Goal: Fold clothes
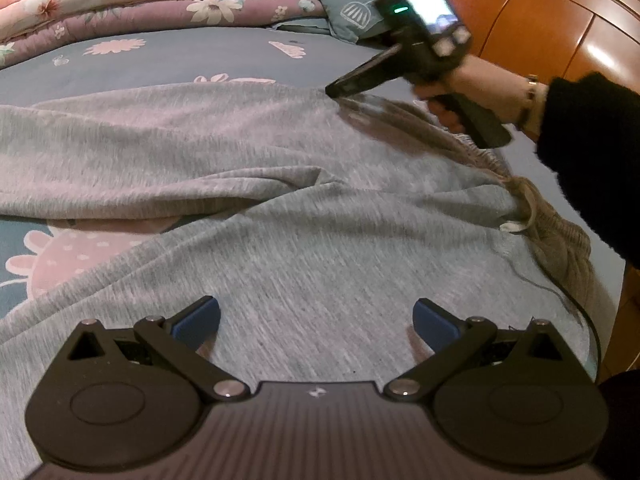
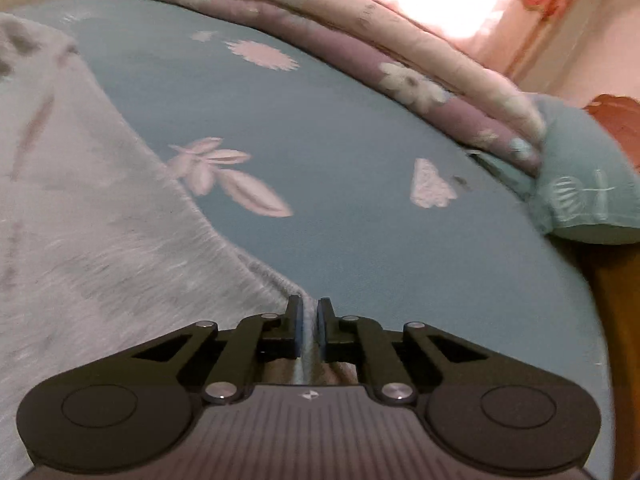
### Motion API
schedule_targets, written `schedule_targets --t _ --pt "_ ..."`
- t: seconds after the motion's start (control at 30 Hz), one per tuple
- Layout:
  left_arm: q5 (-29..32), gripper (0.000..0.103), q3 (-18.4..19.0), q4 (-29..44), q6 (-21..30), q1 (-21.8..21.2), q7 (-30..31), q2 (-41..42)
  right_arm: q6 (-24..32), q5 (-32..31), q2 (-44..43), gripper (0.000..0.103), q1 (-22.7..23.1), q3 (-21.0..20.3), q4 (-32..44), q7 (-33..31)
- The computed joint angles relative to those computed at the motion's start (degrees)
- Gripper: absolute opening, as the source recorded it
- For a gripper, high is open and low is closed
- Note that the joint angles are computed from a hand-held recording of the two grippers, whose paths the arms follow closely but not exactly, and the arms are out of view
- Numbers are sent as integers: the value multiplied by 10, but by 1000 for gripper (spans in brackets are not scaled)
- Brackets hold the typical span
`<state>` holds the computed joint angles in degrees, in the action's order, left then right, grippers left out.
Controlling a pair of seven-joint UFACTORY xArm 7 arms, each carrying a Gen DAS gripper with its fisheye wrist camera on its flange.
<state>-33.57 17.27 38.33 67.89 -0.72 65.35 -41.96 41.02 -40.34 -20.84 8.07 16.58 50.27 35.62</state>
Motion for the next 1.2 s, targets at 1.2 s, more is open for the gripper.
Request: schedule_targets --t 1.2 --pt "-24 102 8 36 54 20 -10 40 -103 123 29 14 12 -40 37 -7"
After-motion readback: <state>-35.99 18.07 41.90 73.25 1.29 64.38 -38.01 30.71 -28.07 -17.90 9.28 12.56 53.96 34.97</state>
